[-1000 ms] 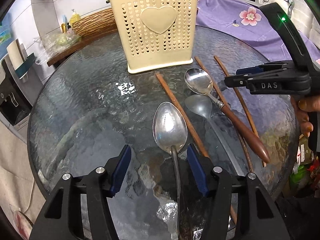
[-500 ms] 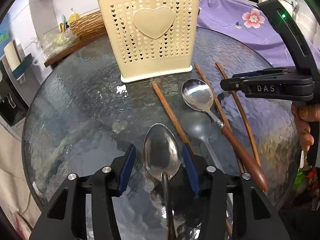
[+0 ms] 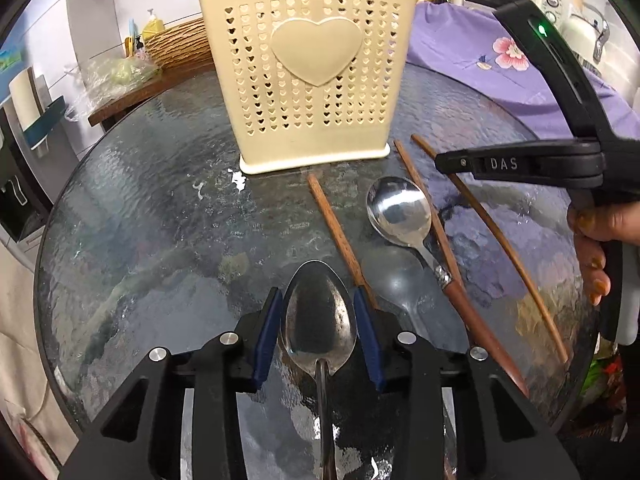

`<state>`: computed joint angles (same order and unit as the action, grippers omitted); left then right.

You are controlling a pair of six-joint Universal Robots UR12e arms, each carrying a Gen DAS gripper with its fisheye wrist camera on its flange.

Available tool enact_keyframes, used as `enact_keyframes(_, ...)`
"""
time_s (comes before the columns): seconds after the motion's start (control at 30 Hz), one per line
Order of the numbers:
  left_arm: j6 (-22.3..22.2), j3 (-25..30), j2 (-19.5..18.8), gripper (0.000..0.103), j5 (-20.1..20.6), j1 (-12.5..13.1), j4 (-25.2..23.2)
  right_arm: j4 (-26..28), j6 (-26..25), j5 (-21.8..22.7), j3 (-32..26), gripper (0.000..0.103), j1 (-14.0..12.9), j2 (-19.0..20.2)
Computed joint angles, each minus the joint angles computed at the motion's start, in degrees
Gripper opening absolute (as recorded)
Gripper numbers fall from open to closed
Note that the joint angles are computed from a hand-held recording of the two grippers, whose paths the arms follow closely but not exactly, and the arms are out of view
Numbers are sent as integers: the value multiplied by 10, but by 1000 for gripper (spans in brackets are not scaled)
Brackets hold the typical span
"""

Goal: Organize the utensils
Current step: 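Lift the spoon with the left tool while the right tool raises its chopstick toward the holder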

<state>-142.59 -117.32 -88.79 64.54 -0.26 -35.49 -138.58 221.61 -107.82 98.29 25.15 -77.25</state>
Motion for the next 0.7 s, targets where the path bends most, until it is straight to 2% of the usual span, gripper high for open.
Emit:
enact_keyframes(0.1, -7, 4, -2, 36, -11, 4, 1, -8, 3, 3, 3, 8, -3, -1)
enact_keyframes(0.2, -11, 7, -1, 36, -24, 7, 7, -38, 11, 16, 16, 7, -8, -7)
enact_keyframes(0.37, -22, 12, 2, 36, -49, 14, 15, -74, 14, 3, 28, 7, -8, -18)
enact_keyframes(0.53, -34, 18, 7, 36, -76, 22, 25, -137, 13, 14, 47, 7, -8, -35)
enact_keyframes(0.7, -42, 19, 18, 36, -102, 31, 37, -197, -23, 2, 54, 7, 0, -50)
